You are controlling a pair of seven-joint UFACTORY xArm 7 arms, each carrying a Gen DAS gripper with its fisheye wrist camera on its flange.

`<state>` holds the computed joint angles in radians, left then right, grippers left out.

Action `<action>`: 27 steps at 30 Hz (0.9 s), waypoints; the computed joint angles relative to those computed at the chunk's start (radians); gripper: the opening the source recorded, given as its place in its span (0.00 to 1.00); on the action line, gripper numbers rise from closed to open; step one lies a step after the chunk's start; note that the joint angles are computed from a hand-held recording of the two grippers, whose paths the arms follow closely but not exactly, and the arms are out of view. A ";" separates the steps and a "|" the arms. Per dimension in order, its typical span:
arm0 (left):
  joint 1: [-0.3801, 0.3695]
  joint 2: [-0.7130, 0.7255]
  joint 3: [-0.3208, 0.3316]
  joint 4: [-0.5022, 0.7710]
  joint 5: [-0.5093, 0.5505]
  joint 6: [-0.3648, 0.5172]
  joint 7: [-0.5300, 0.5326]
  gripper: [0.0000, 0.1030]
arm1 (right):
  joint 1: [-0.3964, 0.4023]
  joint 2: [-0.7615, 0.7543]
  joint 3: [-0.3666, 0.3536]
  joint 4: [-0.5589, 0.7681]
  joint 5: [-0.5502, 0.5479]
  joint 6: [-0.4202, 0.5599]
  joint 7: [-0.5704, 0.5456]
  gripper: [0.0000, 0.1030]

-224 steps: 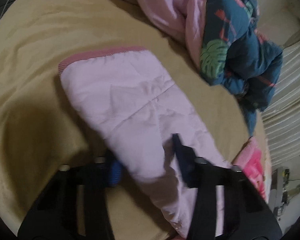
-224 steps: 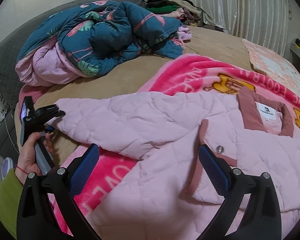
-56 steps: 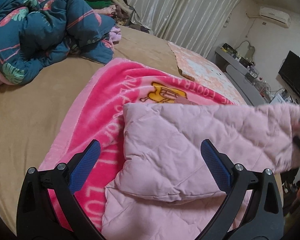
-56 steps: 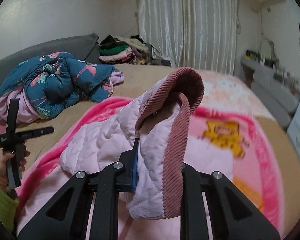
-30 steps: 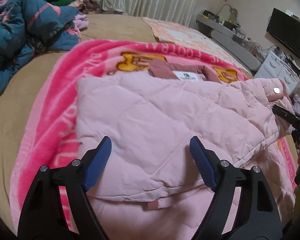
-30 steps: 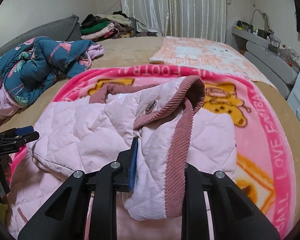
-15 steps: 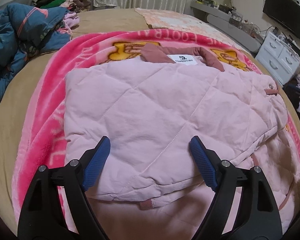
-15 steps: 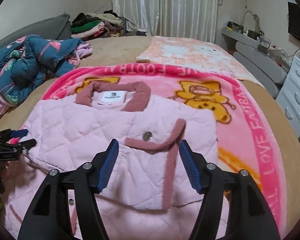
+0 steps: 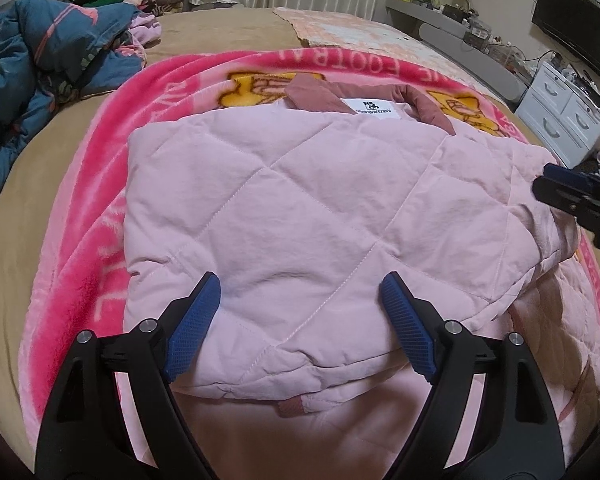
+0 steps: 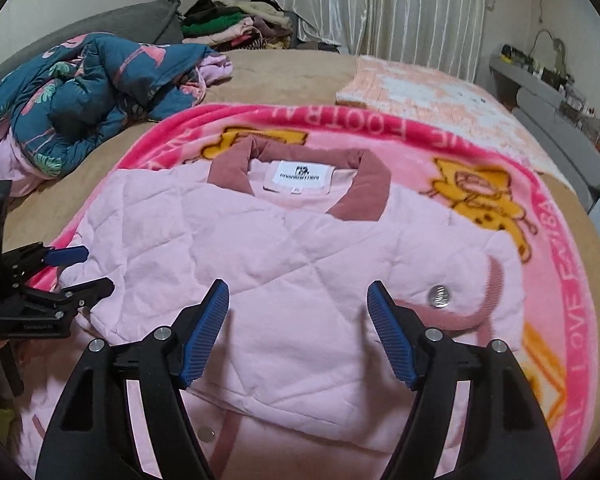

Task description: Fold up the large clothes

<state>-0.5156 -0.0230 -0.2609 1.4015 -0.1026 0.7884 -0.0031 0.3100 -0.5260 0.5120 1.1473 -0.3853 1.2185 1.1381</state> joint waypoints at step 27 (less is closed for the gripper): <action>-0.006 0.009 -0.001 0.039 0.002 0.031 -0.027 0.85 | 0.016 -0.059 -0.022 -0.140 0.063 -0.093 0.146 0.95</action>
